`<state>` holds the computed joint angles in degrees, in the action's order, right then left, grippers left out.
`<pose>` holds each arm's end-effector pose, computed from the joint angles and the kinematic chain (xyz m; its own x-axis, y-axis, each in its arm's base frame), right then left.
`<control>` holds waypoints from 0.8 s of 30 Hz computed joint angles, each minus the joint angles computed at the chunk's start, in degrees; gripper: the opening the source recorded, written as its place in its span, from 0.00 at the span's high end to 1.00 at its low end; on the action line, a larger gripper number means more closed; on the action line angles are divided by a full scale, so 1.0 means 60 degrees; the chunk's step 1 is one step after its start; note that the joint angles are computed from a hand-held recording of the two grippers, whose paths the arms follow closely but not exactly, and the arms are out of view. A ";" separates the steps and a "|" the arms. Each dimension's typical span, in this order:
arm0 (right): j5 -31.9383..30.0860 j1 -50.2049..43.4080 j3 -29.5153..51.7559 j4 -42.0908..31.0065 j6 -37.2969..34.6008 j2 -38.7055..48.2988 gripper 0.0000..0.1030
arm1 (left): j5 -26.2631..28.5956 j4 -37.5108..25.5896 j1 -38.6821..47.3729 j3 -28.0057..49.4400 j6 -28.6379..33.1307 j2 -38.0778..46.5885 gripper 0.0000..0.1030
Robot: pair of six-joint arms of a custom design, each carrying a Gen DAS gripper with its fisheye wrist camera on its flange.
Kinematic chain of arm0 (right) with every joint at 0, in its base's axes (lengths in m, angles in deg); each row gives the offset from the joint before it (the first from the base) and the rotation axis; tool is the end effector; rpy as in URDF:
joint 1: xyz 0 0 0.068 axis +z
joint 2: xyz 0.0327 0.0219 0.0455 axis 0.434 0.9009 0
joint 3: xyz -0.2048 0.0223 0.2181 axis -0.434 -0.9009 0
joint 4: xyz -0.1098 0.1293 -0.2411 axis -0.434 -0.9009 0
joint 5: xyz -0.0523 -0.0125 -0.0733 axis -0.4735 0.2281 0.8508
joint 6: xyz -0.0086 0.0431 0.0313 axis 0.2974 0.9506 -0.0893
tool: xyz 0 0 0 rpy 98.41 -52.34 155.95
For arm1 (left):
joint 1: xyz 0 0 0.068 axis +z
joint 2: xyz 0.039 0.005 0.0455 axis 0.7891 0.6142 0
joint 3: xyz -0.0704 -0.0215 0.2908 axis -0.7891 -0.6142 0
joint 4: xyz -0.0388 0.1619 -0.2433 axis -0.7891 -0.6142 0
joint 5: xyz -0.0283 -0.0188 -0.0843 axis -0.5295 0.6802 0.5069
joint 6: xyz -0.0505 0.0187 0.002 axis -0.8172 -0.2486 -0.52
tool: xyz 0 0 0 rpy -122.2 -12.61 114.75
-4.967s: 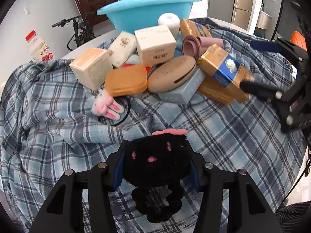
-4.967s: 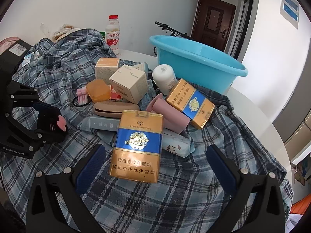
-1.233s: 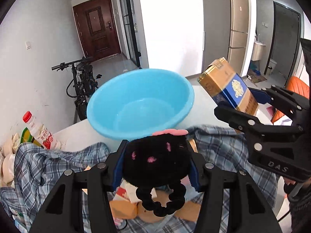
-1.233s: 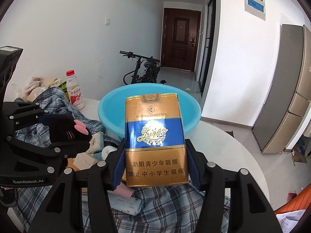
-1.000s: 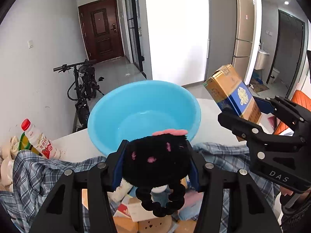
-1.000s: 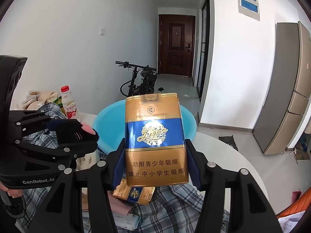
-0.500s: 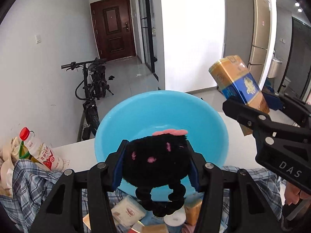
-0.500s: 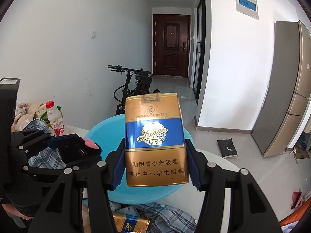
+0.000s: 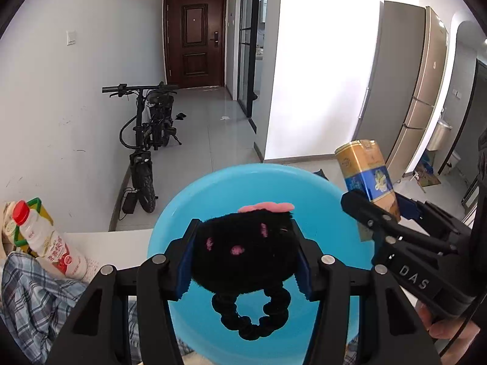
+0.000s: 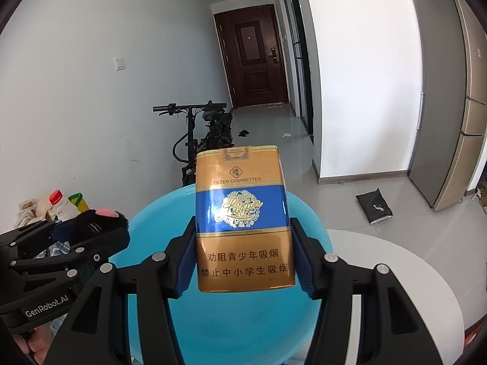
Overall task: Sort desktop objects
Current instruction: 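Carry the hair tie and cigarette pack over the blue basin with both grippers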
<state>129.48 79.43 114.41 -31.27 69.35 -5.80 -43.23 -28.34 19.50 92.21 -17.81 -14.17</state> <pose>0.1050 0.0973 0.2145 -0.4943 0.3119 -0.8114 0.3215 0.9328 0.1627 0.2327 -0.1559 0.2387 -0.5251 0.4130 -0.7441 0.6717 0.7380 -0.0643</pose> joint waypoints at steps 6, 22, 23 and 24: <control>0.0126 -0.0664 0.0425 0.0355 -0.1041 0.0426 0.48 | 0.0275 0.0351 0.0154 0.0665 -0.0175 0.0941 0.45; -0.2867 -0.3758 -0.0939 0.3197 -0.4001 -0.0081 0.48 | 0.0778 0.1243 0.0571 0.1434 0.0375 0.3260 0.45; -0.3053 -0.3906 -0.0943 0.3235 -0.4192 -0.0001 0.48 | 0.0922 0.1270 0.0617 0.1442 0.0328 0.3345 0.45; -0.3235 -0.4075 -0.0985 0.3264 -0.4277 -0.0044 0.48 | 0.1070 0.1168 0.0680 0.1604 0.0277 0.3534 0.45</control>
<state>110.07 54.98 108.50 -11.69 43.68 -6.07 -36.81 -21.33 23.58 101.83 -16.14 7.03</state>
